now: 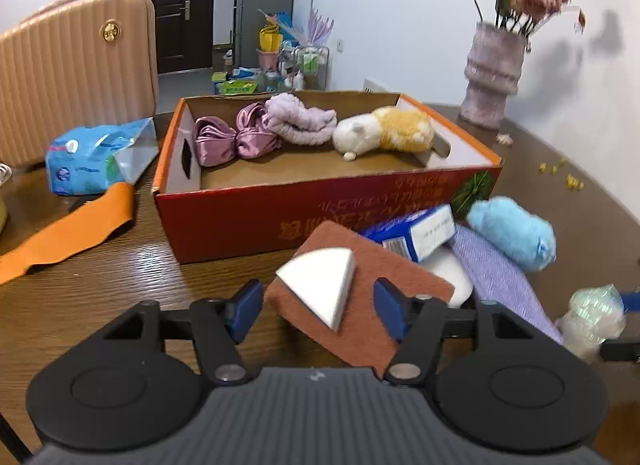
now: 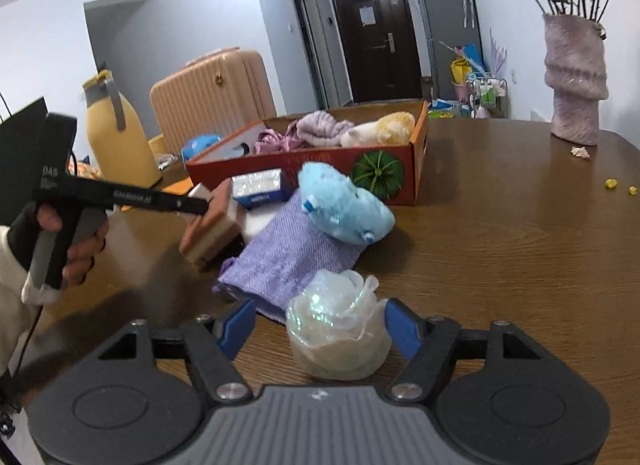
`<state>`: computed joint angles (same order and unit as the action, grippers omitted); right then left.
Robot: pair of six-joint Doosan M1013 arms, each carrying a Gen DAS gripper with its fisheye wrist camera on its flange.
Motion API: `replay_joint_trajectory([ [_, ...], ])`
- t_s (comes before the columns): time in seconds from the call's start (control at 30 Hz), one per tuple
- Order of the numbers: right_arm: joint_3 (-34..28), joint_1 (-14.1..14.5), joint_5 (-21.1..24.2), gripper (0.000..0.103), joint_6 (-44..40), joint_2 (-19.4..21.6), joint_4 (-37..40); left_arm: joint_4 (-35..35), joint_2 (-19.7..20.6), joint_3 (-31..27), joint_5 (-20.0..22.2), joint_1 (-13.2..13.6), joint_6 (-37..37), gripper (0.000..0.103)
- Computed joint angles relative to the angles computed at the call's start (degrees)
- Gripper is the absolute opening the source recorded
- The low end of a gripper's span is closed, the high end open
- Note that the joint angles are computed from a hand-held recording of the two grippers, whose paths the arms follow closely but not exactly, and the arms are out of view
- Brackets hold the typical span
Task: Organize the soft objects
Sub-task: 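Grasp the white triangular sponge with the left tool while the right tool grasps the clear mesh puff, then carry both items over the box and open both tools to drop them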
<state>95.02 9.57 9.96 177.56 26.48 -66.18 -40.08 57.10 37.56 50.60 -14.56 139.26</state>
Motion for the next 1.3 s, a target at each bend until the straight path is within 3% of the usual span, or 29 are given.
replay_joint_trajectory([
  [0.07,-0.39,-0.31,-0.70,0.051,-5.13,0.43,4.79,-1.68,1.23,-2.47,3.26,0.38,0.00,0.035],
  [0.13,-0.47,-0.65,-1.64,0.046,-7.80,0.71,7.39,-0.64,0.78,-1.76,1.74,0.16,0.00,0.027],
  [0.27,-0.29,-0.73,-2.36,0.042,-5.40,0.81,4.88,-1.55,0.15,-0.43,1.07,0.21,0.90,0.026],
  [0.37,-0.87,-0.33,-0.74,0.039,-11.50,0.64,11.00,-3.51,-1.11,1.99,-0.26,0.32,2.28,0.025],
  [0.53,-1.28,0.81,0.90,0.039,-15.63,-0.22,13.07,-11.65,-4.97,9.34,-2.28,1.35,8.03,0.025],
  [0.93,-2.33,3.85,1.17,0.038,-8.61,-0.47,5.12,-24.00,-12.50,22.70,-2.94,4.89,17.71,0.025],
  [1.13,-3.32,4.92,2.21,0.038,-4.41,-0.43,0.22,-25.30,-13.07,23.44,-2.15,5.79,20.14,0.025],
  [1.3,-3.37,4.02,-0.71,0.038,1.25,-0.54,-6.41,-19.97,-11.06,18.66,-2.23,4.51,14.70,0.025],
])
